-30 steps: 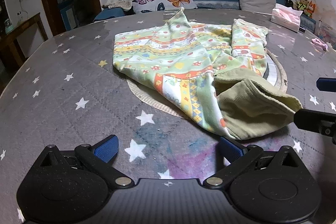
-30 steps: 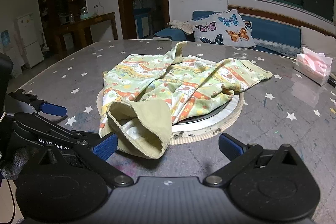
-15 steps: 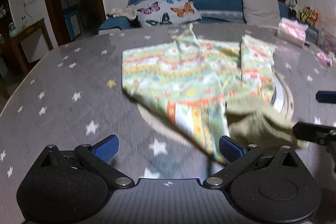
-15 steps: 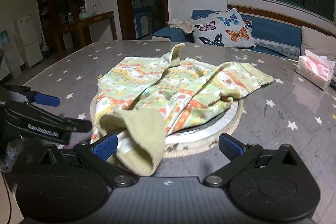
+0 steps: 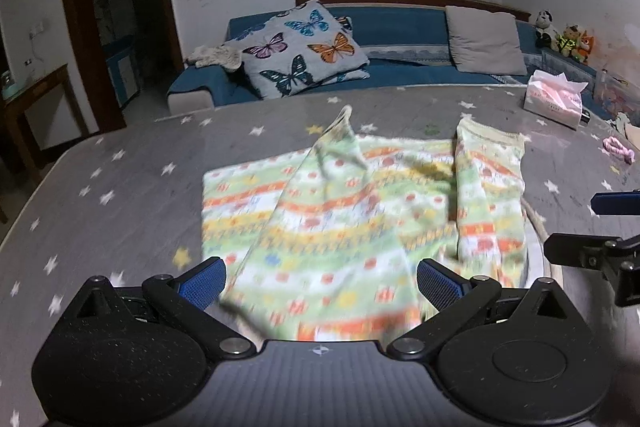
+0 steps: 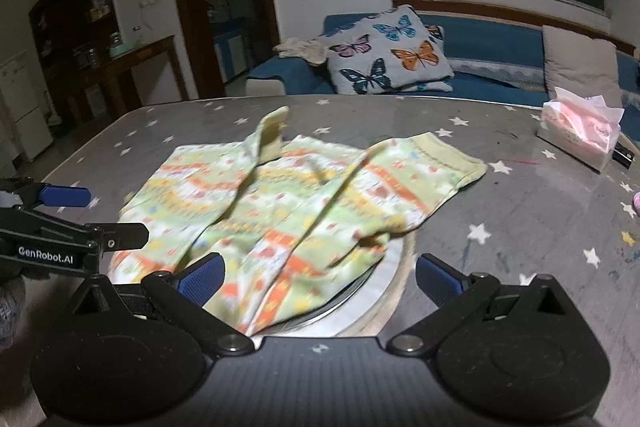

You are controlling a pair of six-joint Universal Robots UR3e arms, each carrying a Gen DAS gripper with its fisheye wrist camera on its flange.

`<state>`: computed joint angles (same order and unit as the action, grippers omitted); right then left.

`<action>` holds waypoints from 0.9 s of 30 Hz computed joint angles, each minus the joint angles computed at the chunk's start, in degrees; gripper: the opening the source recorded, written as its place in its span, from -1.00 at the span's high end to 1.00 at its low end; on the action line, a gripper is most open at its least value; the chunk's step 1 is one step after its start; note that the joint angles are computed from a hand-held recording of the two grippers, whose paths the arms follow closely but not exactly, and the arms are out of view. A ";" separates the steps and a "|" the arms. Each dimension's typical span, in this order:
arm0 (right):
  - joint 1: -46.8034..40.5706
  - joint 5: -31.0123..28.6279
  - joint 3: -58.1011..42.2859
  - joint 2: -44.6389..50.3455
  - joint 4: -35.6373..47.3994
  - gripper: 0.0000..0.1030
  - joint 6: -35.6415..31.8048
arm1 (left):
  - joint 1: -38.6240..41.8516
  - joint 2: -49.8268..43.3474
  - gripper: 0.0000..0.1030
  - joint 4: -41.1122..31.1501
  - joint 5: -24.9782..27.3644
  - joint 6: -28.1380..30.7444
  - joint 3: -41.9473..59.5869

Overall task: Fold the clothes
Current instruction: 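Grasp the pants waistband edge with both grippers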

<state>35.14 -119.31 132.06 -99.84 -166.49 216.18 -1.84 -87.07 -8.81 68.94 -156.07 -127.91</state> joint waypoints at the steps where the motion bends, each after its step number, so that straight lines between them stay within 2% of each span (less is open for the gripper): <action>1: -1.63 0.91 0.20 -0.51 0.02 -0.90 -0.71 | -1.12 -2.15 -0.99 0.32 0.64 -0.80 2.12; 5: -9.92 6.23 1.20 -2.48 -0.78 -0.79 -4.41 | -4.93 -10.38 -0.97 0.43 2.61 -3.57 11.32; 10: -19.25 13.30 1.27 -2.79 -1.70 -0.59 -7.68 | -9.72 -21.32 -0.81 -0.37 6.98 -6.86 24.56; 14: -24.01 16.15 -1.02 0.28 -3.16 -0.49 -10.56 | -12.77 -29.70 -0.77 -3.79 10.31 -9.08 36.30; 17: -25.88 16.82 -5.08 5.00 -3.37 -0.37 -12.19 | -14.53 -35.34 -0.58 -6.99 12.92 -9.27 44.26; 20: -27.42 17.58 -9.66 10.07 -3.06 -0.25 -13.30 | -15.43 -39.87 -0.30 -11.50 14.13 -9.74 51.35; 22: -28.13 18.29 -12.36 13.31 -2.85 -0.16 -13.50 | -15.40 -41.86 0.19 -13.91 14.19 -9.98 54.66; 23: -28.46 18.62 -13.81 14.94 -2.64 -0.05 -13.57 | -15.13 -42.58 0.33 -15.27 13.75 -9.89 56.06; 24: -28.68 19.10 -14.76 16.17 -2.35 0.06 -13.41 | -14.78 -43.01 0.63 -16.23 13.16 -9.77 56.93; 25: -28.89 19.62 -15.64 17.32 -2.04 0.09 -13.20 | -14.33 -43.04 0.74 -16.67 12.37 -9.61 57.12; 26: -28.84 19.66 -16.43 18.27 -1.44 0.23 -13.10 | -13.84 -42.80 0.78 -16.42 11.71 -9.38 56.66; 27: -28.64 19.37 -16.89 18.90 -1.06 0.45 -13.10 | -13.28 -42.17 0.87 -15.20 11.21 -9.06 55.26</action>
